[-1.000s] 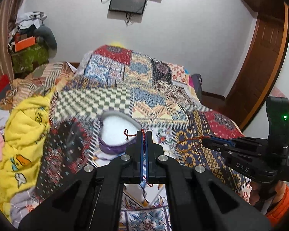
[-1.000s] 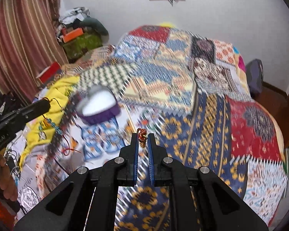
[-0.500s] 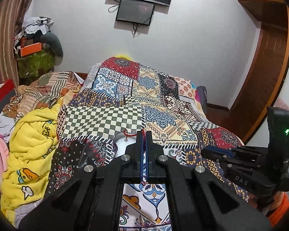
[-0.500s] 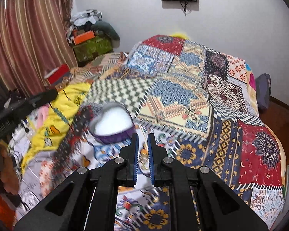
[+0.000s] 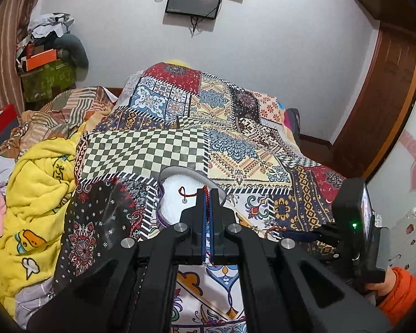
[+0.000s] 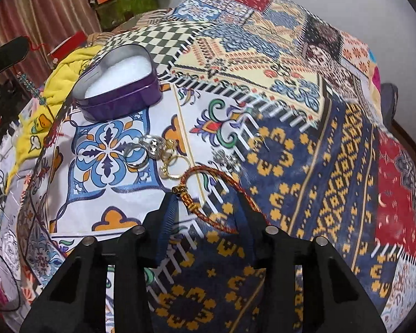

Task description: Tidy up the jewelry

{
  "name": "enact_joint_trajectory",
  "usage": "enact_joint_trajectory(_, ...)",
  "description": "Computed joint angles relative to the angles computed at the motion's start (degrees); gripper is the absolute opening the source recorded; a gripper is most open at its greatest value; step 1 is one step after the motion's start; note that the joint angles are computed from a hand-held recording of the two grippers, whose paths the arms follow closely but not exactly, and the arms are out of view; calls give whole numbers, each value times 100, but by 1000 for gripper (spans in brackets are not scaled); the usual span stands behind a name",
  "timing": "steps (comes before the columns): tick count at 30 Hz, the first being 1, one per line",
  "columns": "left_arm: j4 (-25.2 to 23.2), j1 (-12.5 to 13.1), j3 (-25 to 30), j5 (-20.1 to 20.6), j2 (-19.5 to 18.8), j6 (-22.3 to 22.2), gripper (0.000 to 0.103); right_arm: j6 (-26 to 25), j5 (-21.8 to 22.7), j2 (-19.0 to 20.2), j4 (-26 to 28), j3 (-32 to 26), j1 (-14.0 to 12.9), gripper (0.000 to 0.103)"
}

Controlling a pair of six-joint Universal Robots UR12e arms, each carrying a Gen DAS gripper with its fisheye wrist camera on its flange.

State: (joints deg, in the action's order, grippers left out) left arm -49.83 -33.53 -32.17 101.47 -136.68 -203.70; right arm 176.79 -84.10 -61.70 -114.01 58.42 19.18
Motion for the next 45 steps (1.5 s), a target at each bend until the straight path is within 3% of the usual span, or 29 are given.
enact_joint_trajectory(3, -22, 15, -31, -12, 11, -33, 0, -77, 21, 30, 24, -37, 17, 13)
enact_joint_trajectory(7, -20, 18, -37, -15, 16, -64, 0, 57, 162, 23, 13, -20, -14, 7)
enact_joint_trajectory(21, 188, 10, 33, 89, 30, 25, 0, 201, 465, -147, -376, 11, -28, 6)
enact_joint_trajectory(28, 219, 31, 335, 134, -80, 212, 0, 243, 553, 12, -729, -344, 30, 6)
enact_joint_trajectory(37, -128, 113, 1174, 29, -489, 475, 0, 262, 810, 399, -784, -924, 97, 6)
enact_joint_trajectory(45, -729, 248, 1765, -388, -852, 437, 0, 165, 994, 773, -488, -1434, 143, 6)
